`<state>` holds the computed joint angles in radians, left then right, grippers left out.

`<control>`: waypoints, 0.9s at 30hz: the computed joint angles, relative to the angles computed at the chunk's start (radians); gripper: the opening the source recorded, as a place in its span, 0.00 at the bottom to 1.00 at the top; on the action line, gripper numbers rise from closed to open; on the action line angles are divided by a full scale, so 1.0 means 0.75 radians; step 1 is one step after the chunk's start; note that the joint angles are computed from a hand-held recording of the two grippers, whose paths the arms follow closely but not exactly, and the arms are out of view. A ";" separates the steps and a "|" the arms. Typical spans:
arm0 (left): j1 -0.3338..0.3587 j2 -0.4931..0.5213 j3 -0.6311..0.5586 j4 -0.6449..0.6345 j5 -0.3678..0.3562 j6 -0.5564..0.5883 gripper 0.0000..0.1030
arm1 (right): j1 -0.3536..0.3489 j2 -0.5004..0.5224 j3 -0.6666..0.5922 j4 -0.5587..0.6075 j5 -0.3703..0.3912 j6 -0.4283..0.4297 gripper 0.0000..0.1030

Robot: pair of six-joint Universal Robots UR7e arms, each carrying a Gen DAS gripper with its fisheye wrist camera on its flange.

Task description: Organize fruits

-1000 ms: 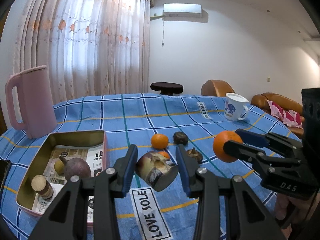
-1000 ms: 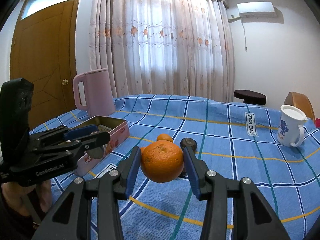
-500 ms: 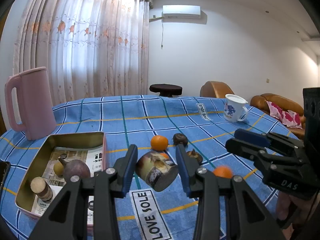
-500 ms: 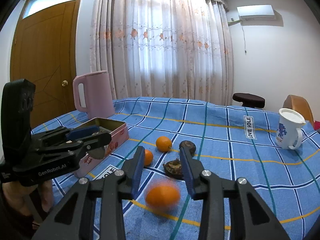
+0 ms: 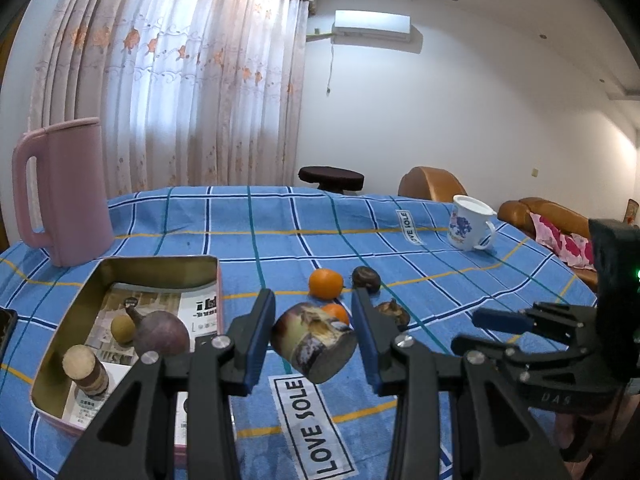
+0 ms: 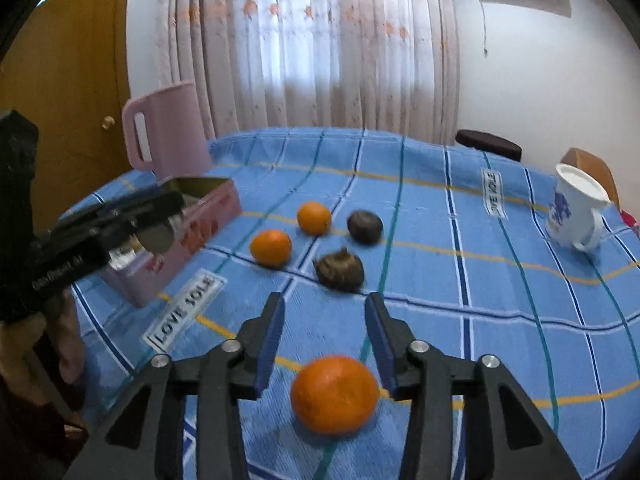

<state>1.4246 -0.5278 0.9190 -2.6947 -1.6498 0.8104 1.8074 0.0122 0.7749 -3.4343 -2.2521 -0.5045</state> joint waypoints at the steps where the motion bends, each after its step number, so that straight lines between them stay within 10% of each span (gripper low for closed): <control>1: 0.001 0.000 -0.001 -0.001 -0.002 0.000 0.40 | 0.001 -0.005 0.017 0.003 -0.023 0.008 0.51; 12: -0.001 -0.005 0.012 0.008 -0.002 0.014 0.40 | -0.027 -0.101 0.215 0.025 0.053 0.137 0.54; 27: 0.024 0.019 -0.150 0.060 0.043 -0.027 0.40 | 0.035 0.029 -0.115 0.199 0.057 -0.006 0.45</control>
<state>1.4424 -0.5136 0.8067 -2.6501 -1.6173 0.7904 1.8335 0.0339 0.6890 -3.2850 -2.2093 -0.5086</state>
